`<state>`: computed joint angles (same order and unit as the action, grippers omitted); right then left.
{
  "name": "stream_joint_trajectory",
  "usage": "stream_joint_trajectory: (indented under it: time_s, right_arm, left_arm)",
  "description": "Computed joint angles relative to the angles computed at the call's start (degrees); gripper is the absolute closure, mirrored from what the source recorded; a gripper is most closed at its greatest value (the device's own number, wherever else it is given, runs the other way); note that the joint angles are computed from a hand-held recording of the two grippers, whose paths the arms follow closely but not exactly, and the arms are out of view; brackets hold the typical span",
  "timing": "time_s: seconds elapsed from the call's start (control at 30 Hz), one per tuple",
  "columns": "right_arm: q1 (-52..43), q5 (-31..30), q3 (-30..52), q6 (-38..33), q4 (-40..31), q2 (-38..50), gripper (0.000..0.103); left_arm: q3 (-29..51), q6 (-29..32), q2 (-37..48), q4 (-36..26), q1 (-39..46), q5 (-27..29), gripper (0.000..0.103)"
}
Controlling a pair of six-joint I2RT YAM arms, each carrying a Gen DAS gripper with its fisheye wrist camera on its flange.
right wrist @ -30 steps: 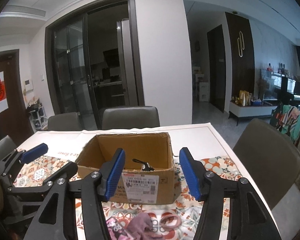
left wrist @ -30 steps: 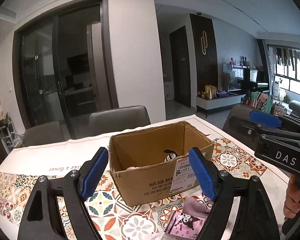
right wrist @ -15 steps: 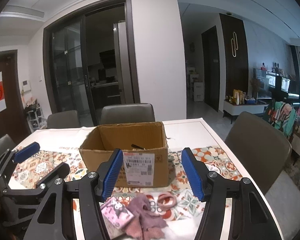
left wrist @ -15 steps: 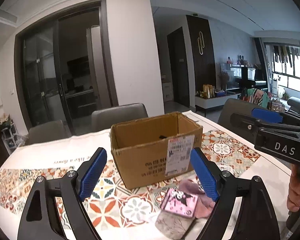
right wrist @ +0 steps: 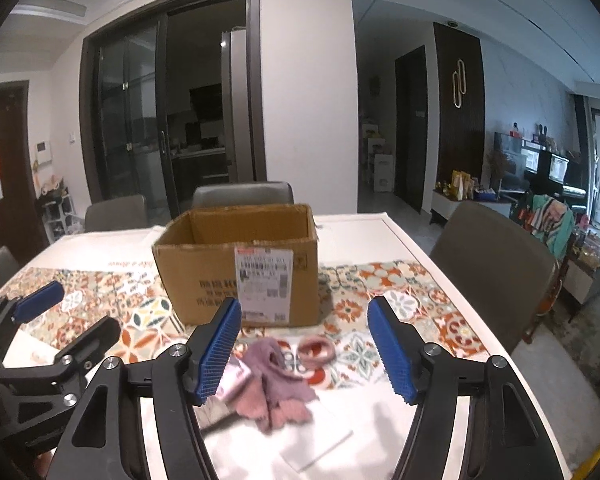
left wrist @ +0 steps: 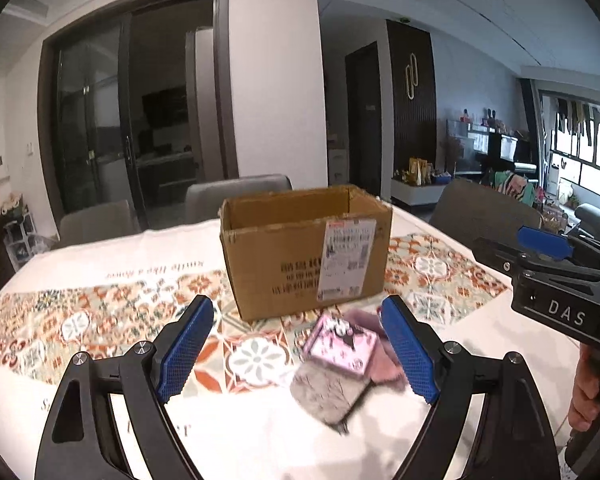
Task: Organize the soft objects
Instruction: 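Move both tools back toward the remaining items on the table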
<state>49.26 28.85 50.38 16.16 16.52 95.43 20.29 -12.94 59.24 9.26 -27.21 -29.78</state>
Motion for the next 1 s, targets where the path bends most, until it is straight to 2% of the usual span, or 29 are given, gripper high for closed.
stream_joint_trajectory:
  time_s: [0.23, 0.43, 0.73, 1.0]
  right_arm:
    - [0.9, 0.5, -2.9, -0.1, -0.9, -0.1, 0.036]
    - [1.4, 0.2, -4.7, 1.1, -1.0, 1.5, 0.036]
    - [-0.4, -6.4, -3.8, 6.7, -3.5, 7.8, 0.036]
    - [-2.2, -11.2, 0.1, 7.4, -5.0, 13.9, 0.036]
  left_arm:
    - [-2.9, -2.7, 0.8, 0.0, -3.6, -3.1, 0.017]
    - [-5.3, -4.1, 5.1, 4.2, -5.4, -4.3, 0.017]
    - [-5.5, -5.2, 13.6, 8.9, -4.2, -1.2, 0.017]
    - [-4.0, -6.0, 20.7, 11.2, 0.2, 5.3, 0.017]
